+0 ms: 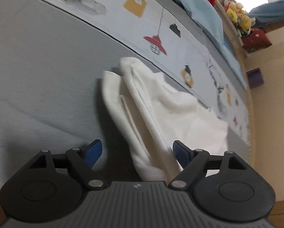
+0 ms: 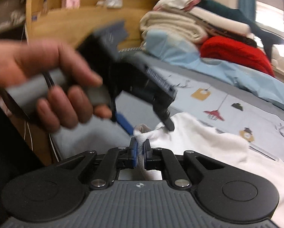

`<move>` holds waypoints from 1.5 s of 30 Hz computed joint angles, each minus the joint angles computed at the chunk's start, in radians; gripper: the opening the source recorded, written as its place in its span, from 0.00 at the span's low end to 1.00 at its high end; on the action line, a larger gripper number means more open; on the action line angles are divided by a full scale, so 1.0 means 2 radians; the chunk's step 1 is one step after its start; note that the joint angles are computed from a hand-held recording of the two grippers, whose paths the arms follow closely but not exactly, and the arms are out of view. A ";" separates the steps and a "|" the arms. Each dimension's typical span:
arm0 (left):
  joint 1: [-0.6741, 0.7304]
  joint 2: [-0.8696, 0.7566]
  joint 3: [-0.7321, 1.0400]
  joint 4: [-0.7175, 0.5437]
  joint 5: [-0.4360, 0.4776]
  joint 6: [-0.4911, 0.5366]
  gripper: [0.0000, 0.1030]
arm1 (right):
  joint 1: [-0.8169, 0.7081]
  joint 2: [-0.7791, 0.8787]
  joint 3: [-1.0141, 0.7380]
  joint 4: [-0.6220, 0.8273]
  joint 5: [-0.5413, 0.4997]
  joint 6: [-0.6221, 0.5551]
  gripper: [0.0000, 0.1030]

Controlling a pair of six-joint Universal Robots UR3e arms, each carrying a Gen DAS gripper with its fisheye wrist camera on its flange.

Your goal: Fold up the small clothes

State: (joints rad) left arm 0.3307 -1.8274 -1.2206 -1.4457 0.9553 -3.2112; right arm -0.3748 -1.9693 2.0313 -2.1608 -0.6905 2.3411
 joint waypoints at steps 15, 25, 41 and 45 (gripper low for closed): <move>-0.024 0.018 -0.035 0.169 0.024 -0.039 0.12 | -0.079 -0.016 -0.064 0.231 0.068 -0.124 0.06; -0.038 0.042 -0.070 0.261 0.026 -0.038 0.12 | -0.088 -0.003 -0.074 0.250 0.142 -0.046 0.05; -0.304 -0.243 0.272 0.380 0.039 -0.151 0.41 | -0.504 -0.134 -0.085 0.534 0.114 -0.325 0.04; -0.294 -0.232 0.241 0.384 0.057 -0.170 0.41 | -0.438 -0.074 -0.011 0.221 -0.041 -0.088 0.03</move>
State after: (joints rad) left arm -0.2573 -2.2905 -0.7378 -0.6783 1.0698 -3.5517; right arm -1.2513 -2.1170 2.0101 -1.7194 -0.7733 2.1649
